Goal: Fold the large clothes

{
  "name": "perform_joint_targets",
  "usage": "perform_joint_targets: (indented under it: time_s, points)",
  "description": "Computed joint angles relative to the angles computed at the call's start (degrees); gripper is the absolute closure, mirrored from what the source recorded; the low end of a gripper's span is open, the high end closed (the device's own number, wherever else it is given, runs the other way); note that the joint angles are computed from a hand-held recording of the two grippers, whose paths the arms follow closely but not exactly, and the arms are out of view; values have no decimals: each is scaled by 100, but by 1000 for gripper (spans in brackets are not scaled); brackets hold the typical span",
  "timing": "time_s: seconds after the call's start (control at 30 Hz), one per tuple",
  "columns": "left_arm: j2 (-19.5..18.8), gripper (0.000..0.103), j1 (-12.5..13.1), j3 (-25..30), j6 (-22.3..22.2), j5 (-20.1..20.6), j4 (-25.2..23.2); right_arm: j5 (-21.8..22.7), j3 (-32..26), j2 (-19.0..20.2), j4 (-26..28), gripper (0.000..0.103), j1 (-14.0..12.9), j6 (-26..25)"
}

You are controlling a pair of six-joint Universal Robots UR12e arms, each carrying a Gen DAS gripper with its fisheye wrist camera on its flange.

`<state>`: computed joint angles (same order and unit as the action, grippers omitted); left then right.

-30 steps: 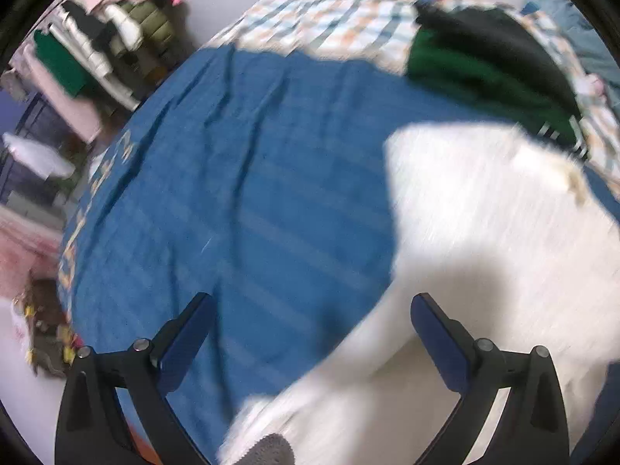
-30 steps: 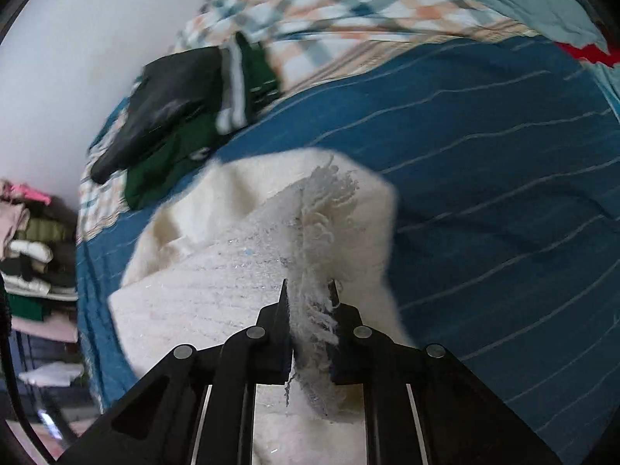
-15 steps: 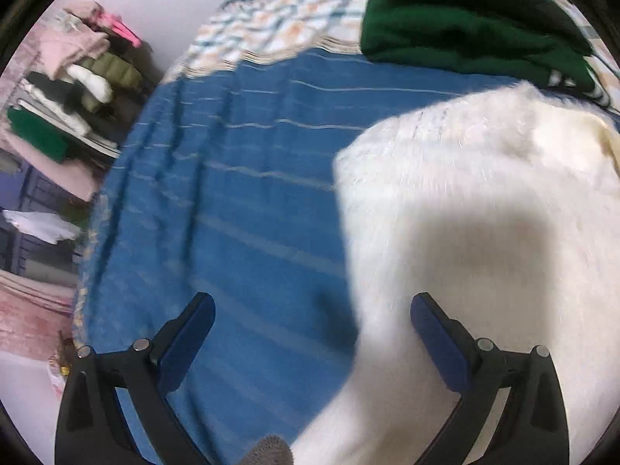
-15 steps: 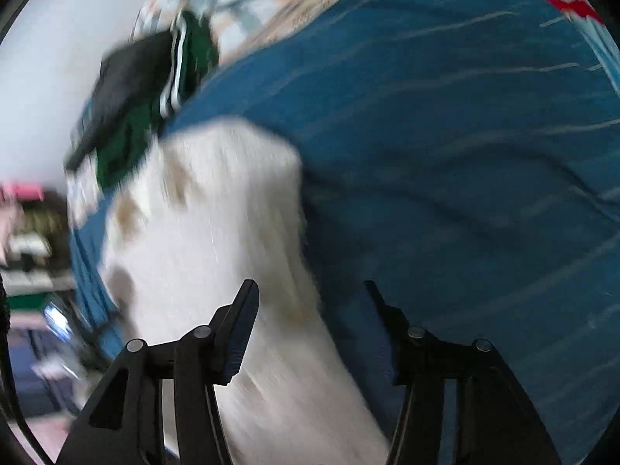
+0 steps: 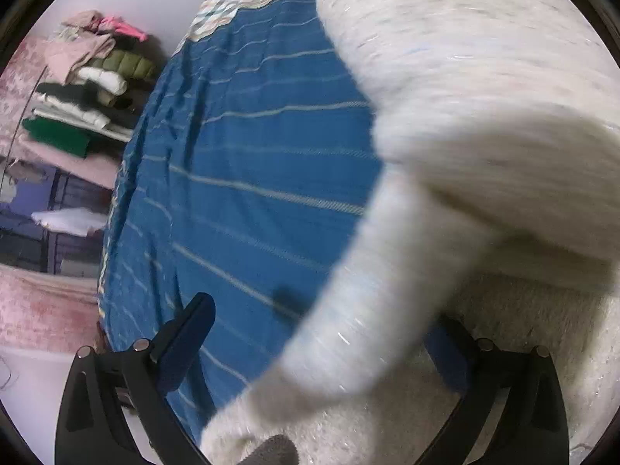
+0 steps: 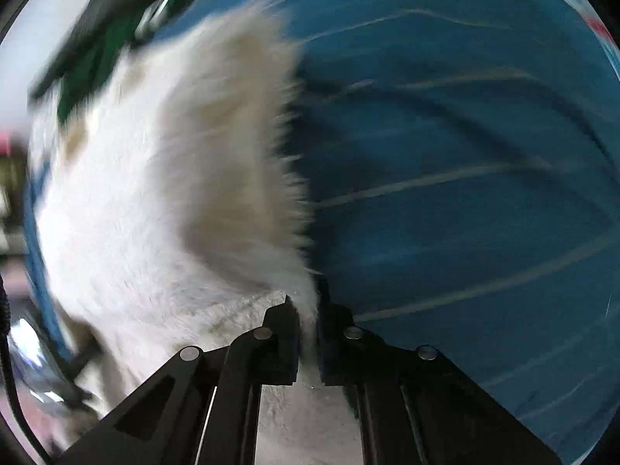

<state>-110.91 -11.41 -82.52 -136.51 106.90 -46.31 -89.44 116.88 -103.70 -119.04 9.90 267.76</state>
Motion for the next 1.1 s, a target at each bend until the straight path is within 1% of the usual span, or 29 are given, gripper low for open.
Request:
perform_joint_targets:
  time_s: [0.03,0.07,0.1,0.13,0.17,0.2,0.23,0.27,0.3,0.33,0.37,0.4,0.43,0.47,0.5,0.53,0.57,0.67,0.7,0.77,0.8,0.83,0.87,0.9,0.93,1.0,1.03,1.1]
  points:
    - [6,0,15,0,21,-65,-22,-55,77,-104,-9,97,31,338]
    - [13,0,30,9,30,-123,-72,-42,134,-157,37,97,55,497]
    - [0,0,39,59,45,-158,-149,58,189,-170,-9,97,34,518]
    - [-4,0,39,96,48,-176,-239,169,301,-211,-182,97,4,697]
    - [-21,0,39,160,17,-181,-373,338,441,-276,-379,96,-82,853]
    - [-37,0,42,223,-34,-190,-502,658,651,-414,-685,94,-246,1036]
    - [-53,0,44,279,-90,-194,-598,806,760,-510,-857,88,-335,1156]
    - [-65,0,45,329,-152,-199,-643,928,830,-604,-967,85,-413,1203]
    - [-72,0,51,347,-180,-218,-634,979,829,-673,-975,84,-453,1112]
    - [-82,0,52,359,-193,-224,-596,971,753,-691,-866,77,-453,832]
    - [-94,0,47,356,-191,-203,-561,985,658,-661,-750,63,-436,536]
    - [-110,0,42,359,-206,-191,-585,1104,598,-626,-670,55,-447,136]
    - [-126,0,39,363,-233,-181,-617,1445,577,-557,-590,51,-507,-311]
    - [-132,0,32,350,-247,-169,-613,1813,540,-411,-373,53,-504,-781]
    - [-133,0,25,338,-234,-160,-588,1940,447,-317,51,61,-496,-1136]
    - [-139,0,19,338,-209,-147,-570,1827,352,-278,373,83,-467,-1313]
    - [-141,0,13,341,-188,-137,-568,1570,335,-339,537,90,-402,-1250]
    - [-150,0,18,373,-187,-163,-642,1341,501,-743,730,91,-472,-565]
    - [-158,0,20,393,-204,-176,-680,1415,594,-852,637,91,-504,-515]
    - [-164,0,29,401,-212,-237,-699,1533,667,-980,560,88,-553,-404]
    - [-156,0,37,383,-217,-276,-670,1564,670,-1034,587,87,-587,-426]
    - [-147,0,45,362,-224,-320,-632,1602,648,-1075,677,80,-675,-539]
    - [-139,0,56,346,-234,-369,-600,1516,546,-1081,851,73,-642,-546]
    - [-132,0,66,330,-248,-410,-571,1405,487,-1083,876,70,-572,-478]
    - [-122,0,76,310,-254,-456,-537,1285,464,-1120,764,66,-481,-360]
    - [-111,0,99,297,-273,-540,-529,1259,538,-1238,593,62,-384,-163]
    - [-111,0,110,304,-324,-572,-554,1300,547,-1248,554,56,-385,-156]
    - [-118,0,120,331,-465,-592,-631,1488,524,-1147,633,54,-418,-546]
